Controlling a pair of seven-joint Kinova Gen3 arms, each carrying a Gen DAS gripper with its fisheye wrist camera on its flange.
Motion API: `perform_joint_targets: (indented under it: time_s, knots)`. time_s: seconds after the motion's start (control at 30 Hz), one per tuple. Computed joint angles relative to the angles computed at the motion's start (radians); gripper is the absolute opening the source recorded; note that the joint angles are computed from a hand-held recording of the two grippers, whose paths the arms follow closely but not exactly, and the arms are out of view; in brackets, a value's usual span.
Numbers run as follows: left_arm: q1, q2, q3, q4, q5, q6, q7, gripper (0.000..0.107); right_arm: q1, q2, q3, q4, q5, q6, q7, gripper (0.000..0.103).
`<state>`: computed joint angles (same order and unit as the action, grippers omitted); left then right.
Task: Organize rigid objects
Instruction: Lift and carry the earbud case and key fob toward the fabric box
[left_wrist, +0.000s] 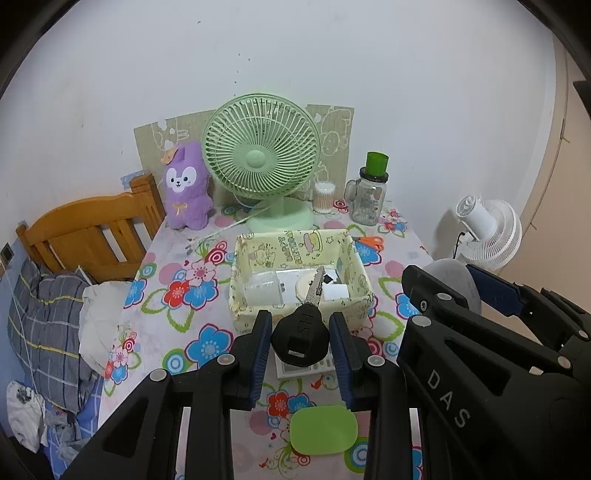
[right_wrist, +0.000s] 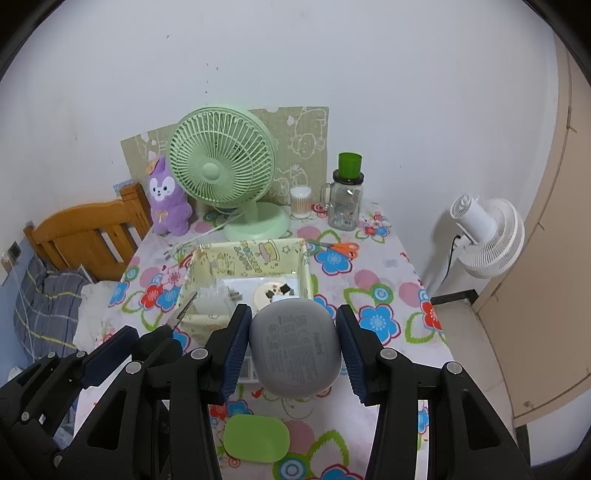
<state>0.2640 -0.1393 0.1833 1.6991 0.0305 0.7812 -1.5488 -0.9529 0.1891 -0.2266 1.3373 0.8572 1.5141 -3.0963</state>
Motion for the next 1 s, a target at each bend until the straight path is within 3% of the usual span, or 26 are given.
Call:
perform_joint_targets:
  time_s: [1.0]
  knots:
    - [0.033,0.213,-0.020,-0.172,-0.092,0.003,0.075,0.032,0.118,0.085,0.103,-0.085,-0.077,-0.154,0.174,0.051]
